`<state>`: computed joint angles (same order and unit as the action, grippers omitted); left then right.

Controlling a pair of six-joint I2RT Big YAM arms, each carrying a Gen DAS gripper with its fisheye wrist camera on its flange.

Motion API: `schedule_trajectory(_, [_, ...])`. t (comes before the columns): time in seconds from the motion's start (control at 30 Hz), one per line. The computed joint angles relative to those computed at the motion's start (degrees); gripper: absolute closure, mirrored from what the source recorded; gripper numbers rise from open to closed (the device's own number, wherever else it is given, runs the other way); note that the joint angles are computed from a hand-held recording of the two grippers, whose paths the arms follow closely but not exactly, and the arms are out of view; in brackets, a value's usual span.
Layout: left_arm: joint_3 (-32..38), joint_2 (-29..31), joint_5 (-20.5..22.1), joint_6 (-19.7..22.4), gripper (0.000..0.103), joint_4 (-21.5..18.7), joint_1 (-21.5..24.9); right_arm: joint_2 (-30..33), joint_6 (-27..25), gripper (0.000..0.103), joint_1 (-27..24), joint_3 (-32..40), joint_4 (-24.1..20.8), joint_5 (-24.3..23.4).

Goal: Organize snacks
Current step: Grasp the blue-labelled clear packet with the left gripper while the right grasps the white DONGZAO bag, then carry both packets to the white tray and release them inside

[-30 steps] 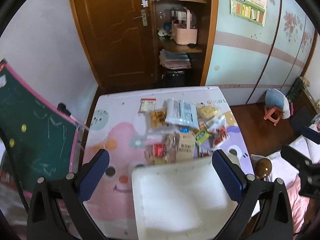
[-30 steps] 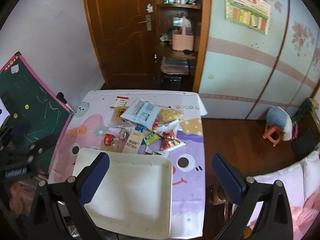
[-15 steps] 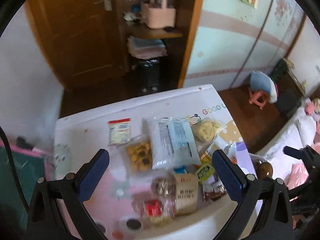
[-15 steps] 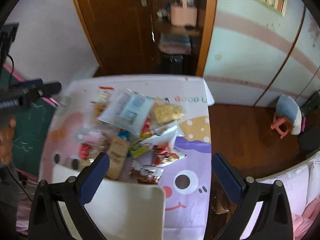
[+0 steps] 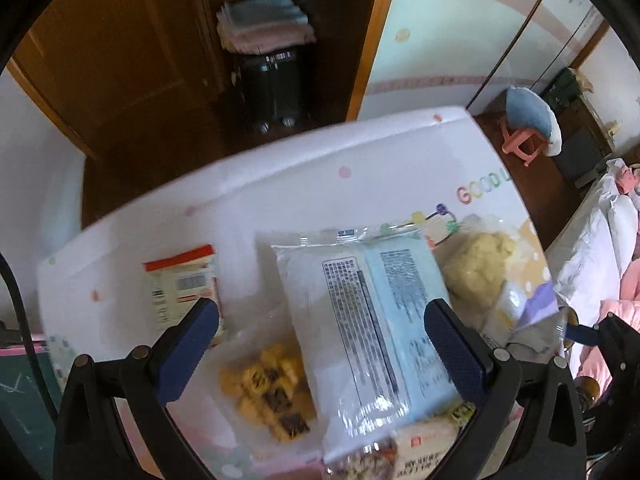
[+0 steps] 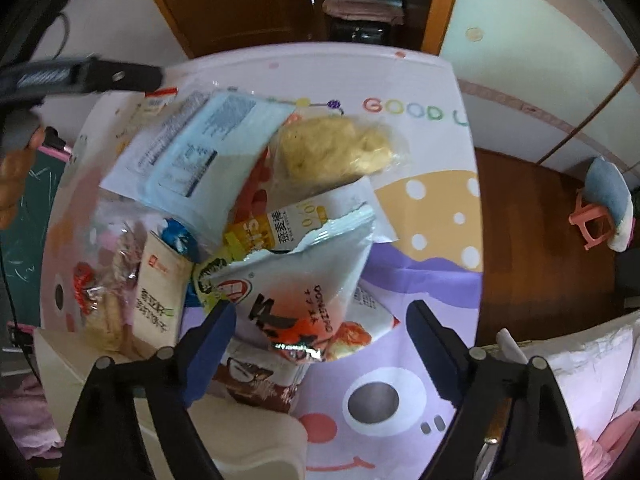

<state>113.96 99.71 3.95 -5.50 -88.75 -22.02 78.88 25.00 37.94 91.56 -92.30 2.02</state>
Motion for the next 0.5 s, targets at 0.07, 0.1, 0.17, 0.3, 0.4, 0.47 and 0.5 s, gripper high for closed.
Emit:
schedule_trajectory(0.07, [-0.69, 1.25, 1.16, -0.16, 0.001, 0.01, 0.27, 0.29, -0.97, 0.024, 0.06, -0.81, 0.56, -0.63])
schedule_trajectory(0.1, [-0.93, 1.65, 2.03, -0.01, 0.001, -0.12, 0.36, 0.38, -1.26, 0.031, -0.04, -1.10, 0.81, -0.98])
schedule_trajectory(0.17, [-1.47, 2.35, 4.07, 0.07, 0.001, -0.18, 0.44, 0.49, -1.95, 0.040, -0.21, -1.93, 1.66, -2.49])
schedule_trajectory(0.3, [-2.53, 3.07, 7.18, 0.22, 0.001, 1.07, 0.29, 0.00, -2.22, 0.051, -0.05, -3.32, 3.03, -2.83])
schedule_trajectory(0.4, [-3.49, 2.79, 8.87, 0.58, 0.009, 2.55, -0.12, -0.93, -2.13, 0.054, -0.10, -4.36, 3.97, -3.61])
schedule_trajectory(0.47, [-4.11, 2.33, 8.56, 0.42, 0.018, 3.48, -0.52, -1.47, -2.24, 0.056, -0.05, -4.65, 3.97, -3.42])
schedule_trajectory(0.5, [-4.64, 1.92, 8.36, 0.30, 0.026, 4.24, -0.68, -1.76, -2.36, 0.057, 0.02, -4.87, 4.04, -3.39])
